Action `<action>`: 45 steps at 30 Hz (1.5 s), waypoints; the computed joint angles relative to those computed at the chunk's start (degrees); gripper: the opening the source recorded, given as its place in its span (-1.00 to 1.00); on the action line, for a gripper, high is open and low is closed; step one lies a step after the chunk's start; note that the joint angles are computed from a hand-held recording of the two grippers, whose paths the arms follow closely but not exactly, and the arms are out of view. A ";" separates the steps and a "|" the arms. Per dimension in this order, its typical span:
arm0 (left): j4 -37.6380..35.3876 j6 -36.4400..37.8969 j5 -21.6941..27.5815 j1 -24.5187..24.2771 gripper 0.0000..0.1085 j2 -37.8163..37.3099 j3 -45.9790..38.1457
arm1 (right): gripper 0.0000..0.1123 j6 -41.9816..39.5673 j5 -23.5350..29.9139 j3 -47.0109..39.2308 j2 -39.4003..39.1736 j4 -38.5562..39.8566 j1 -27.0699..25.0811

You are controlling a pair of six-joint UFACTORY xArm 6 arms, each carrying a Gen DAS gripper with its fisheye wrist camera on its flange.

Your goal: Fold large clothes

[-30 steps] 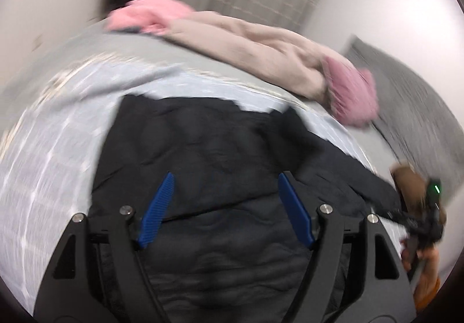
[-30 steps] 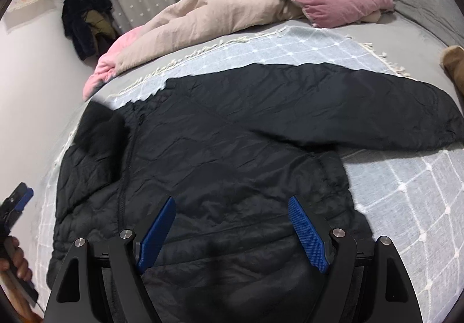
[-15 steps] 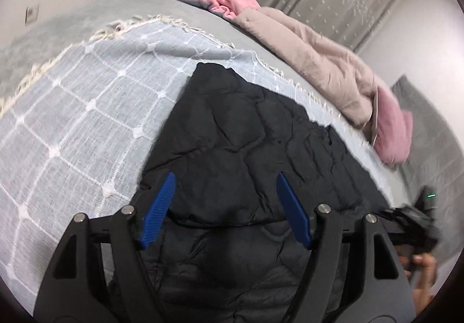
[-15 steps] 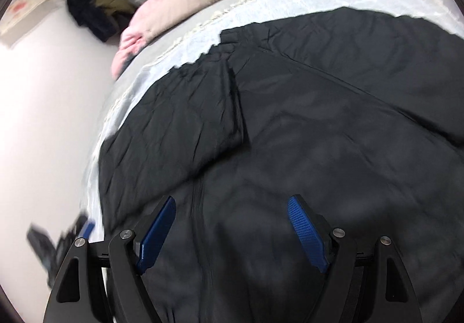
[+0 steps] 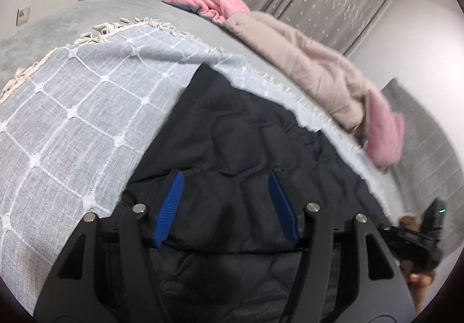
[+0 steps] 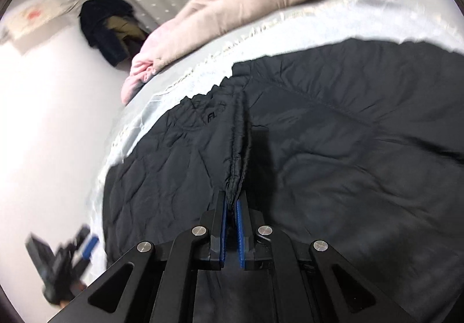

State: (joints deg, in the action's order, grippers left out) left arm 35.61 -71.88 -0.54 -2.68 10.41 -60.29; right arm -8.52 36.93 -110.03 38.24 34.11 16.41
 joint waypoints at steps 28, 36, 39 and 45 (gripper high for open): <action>-14.42 13.46 21.04 -12.08 0.88 -3.05 -5.69 | 0.35 14.45 -5.17 18.42 -12.50 -15.39 -16.86; -14.57 13.87 21.94 -13.54 0.88 -1.94 -7.03 | 0.36 21.03 -4.26 14.58 -8.00 -15.04 -22.96; -14.51 13.41 21.52 -13.68 0.88 -2.05 -6.87 | 0.36 22.04 -3.82 13.20 -6.28 -15.14 -24.78; -13.73 12.77 22.18 -14.00 0.88 -0.98 -7.96 | 0.36 17.01 -4.81 10.13 -2.89 -4.76 -27.49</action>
State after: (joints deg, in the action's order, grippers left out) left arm 21.88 -59.11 21.64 -16.68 9.43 -68.25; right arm 8.49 32.12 -99.90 35.36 29.34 -11.08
